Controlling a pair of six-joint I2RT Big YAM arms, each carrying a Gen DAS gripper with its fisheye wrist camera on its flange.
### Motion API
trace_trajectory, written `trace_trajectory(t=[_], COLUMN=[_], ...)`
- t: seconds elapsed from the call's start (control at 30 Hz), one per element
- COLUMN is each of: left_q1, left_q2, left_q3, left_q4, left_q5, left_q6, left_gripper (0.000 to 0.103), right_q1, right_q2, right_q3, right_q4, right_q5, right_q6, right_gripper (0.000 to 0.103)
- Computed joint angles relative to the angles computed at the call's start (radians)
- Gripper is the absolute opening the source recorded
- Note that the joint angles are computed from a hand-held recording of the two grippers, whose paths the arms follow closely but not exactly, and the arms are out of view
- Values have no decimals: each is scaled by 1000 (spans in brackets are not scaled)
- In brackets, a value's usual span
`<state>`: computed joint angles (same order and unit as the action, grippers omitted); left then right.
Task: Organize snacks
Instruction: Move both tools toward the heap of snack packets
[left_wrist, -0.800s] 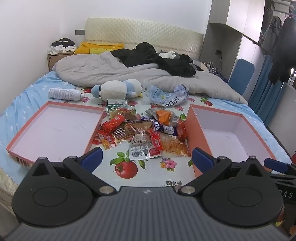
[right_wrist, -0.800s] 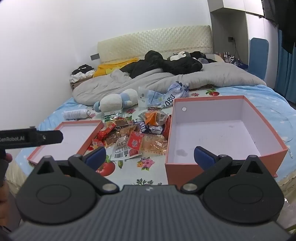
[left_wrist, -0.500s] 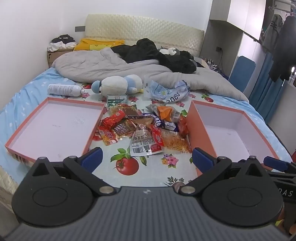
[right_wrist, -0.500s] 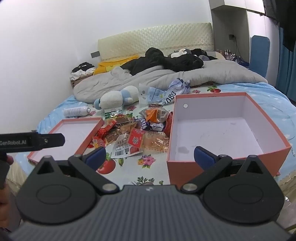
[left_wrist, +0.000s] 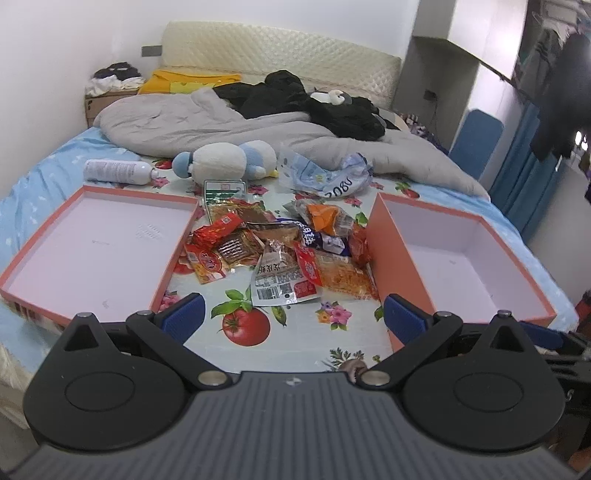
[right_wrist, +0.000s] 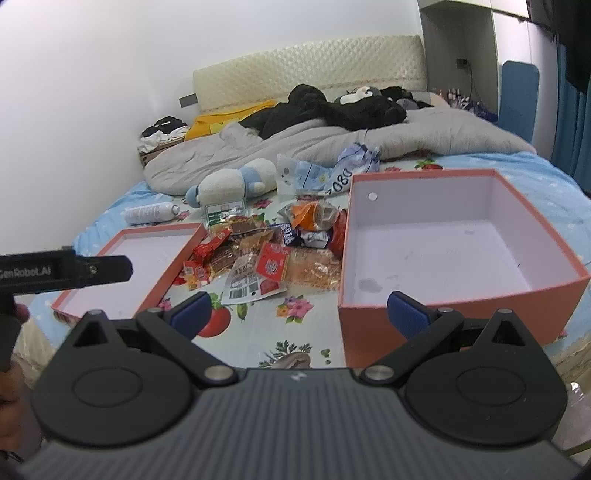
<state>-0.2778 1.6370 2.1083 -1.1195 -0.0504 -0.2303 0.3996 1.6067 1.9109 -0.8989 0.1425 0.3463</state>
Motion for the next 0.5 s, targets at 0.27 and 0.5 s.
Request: trace_trajectory(t=[0.27, 0.5], left_q1=[4, 8], left_q2=[29, 24], left_q3=[3, -19], left_q4=[-47, -46], left_q5=[19, 19], left_q6=[49, 31], left_gripper=[103, 103], right_q1=[3, 4], right_q2=[-19, -16], right_q3=[-64, -72], right_q4=[34, 34], right_q5=[4, 9], right_q6=[45, 43], right_gripper=[103, 103])
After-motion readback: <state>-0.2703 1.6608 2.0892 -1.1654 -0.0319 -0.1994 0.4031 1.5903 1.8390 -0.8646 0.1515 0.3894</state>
